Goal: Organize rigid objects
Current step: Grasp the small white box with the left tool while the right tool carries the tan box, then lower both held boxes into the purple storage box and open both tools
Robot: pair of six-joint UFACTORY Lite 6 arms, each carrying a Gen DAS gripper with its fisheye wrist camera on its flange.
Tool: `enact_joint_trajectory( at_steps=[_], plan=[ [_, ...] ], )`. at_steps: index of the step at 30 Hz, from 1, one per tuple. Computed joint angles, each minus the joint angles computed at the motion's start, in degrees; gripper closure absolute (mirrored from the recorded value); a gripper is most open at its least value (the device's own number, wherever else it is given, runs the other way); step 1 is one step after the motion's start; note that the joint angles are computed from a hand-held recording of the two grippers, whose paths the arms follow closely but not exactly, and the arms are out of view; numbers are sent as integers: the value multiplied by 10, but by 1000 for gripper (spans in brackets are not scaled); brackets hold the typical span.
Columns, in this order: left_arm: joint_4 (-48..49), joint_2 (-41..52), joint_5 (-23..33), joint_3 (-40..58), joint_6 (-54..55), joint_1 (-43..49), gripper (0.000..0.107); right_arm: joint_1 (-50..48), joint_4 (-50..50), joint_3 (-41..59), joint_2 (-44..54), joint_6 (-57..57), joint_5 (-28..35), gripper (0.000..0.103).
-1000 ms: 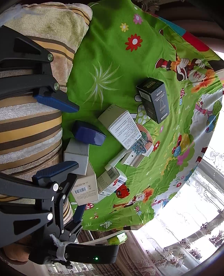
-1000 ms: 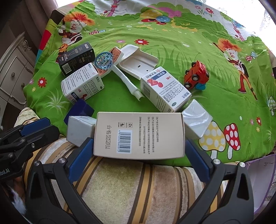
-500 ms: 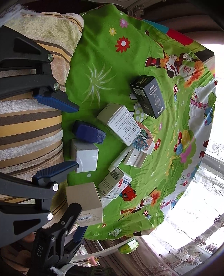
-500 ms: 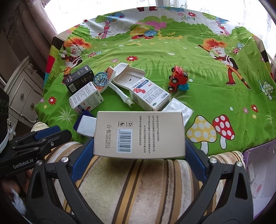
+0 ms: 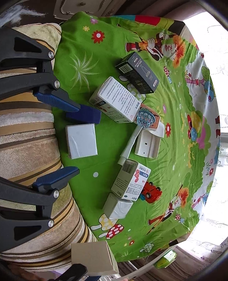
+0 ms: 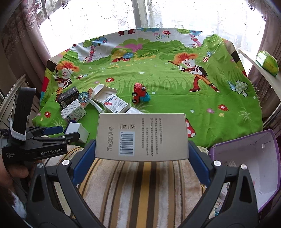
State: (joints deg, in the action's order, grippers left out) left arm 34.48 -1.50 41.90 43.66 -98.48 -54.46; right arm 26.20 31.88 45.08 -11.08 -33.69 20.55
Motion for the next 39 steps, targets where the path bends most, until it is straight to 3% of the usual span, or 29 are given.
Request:
enact_joint_trajectory(
  at_steps=[3, 6, 12, 18, 22, 30, 39],
  plan=[
    [-9, 23, 3, 15, 22, 9, 45, -49, 41, -13, -22, -58, 19, 4],
    [-13, 32, 5, 21, 27, 6, 65, -97, 82, -21, -36, -116, 43, 4],
    [22, 23, 53, 33, -23, -27, 65, -189, 139, -36, -49, -206, 82, 4],
    [109, -25, 94, 41, -164, -97, 65, -281, 172, -41, -56, -277, 117, 4],
    [186, -6, 102, 88, -236, -143, 65, -349, 189, -27, -43, -320, 141, 4],
    [274, 101, -7, 217, -262, -160, 65, -469, 212, 17, 4, -385, 160, 4],
    [255, 253, -97, 387, -196, -165, 65, -549, 225, 67, 66, -418, 163, 4]
  ],
)
